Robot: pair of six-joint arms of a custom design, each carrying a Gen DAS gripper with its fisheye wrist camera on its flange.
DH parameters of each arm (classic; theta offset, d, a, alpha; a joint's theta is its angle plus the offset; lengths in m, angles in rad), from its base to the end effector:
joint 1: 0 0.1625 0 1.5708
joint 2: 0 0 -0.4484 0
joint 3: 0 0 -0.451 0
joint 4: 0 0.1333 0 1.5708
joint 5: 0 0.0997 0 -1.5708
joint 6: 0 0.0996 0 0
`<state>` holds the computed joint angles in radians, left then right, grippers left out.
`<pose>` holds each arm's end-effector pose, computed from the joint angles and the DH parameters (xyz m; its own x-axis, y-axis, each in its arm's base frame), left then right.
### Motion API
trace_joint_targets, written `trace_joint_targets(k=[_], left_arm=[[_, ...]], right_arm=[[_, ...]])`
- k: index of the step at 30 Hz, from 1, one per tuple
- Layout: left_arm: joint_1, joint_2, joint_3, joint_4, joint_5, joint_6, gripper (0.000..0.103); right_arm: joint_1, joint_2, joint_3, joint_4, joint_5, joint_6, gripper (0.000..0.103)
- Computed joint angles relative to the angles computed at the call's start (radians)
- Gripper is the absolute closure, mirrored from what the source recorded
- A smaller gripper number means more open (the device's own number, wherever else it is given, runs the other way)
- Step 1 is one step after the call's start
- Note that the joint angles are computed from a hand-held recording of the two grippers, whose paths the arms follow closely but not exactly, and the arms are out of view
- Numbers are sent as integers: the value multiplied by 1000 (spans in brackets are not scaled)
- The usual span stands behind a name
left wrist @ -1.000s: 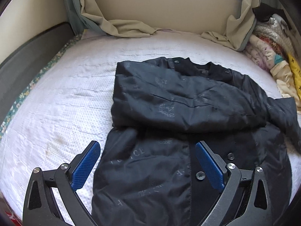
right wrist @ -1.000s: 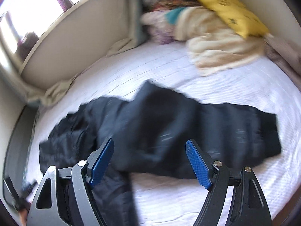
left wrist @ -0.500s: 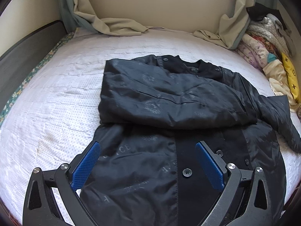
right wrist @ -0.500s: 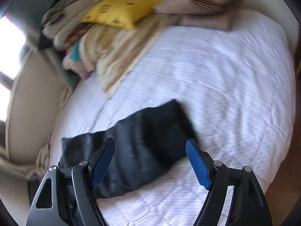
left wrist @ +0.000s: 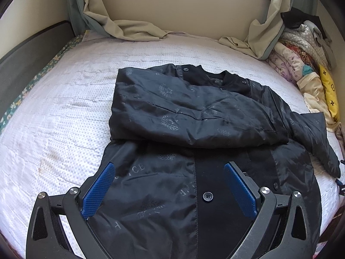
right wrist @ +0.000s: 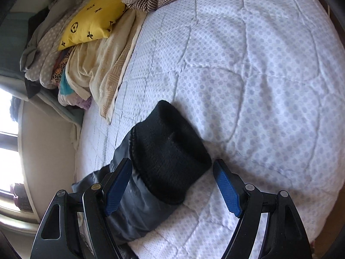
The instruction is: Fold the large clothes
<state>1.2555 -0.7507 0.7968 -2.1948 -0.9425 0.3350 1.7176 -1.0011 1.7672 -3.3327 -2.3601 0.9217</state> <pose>-0.0985 -0.9208 0.4346 -0.7350 0.2105 -0.6445 0.5309 0.7699 -0.3540 0.1614 -0.6635 0.2729 -0.5372 0.7225 -0.4352 0.5764 -0.0622 -0.8148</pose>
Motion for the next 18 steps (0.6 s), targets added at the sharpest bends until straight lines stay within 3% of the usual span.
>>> trace_joint_targets(k=[5, 8, 12, 15, 18], left_arm=[[0, 1, -1, 1, 3, -2, 1], [3, 4, -11, 12, 2, -12, 1], [5, 7, -21, 18, 1, -21, 1], [6, 10, -26, 20, 1, -22, 1], [6, 10, -26, 16, -1, -20, 1]], right_arm=[[4, 32, -48, 5, -53, -50, 39], [3, 36, -59, 16, -60, -78, 56], [-6, 30, -58, 20, -34, -112, 94], [11, 38, -80, 40, -71, -146, 96], [61, 93, -166, 28, -163, -290, 97]])
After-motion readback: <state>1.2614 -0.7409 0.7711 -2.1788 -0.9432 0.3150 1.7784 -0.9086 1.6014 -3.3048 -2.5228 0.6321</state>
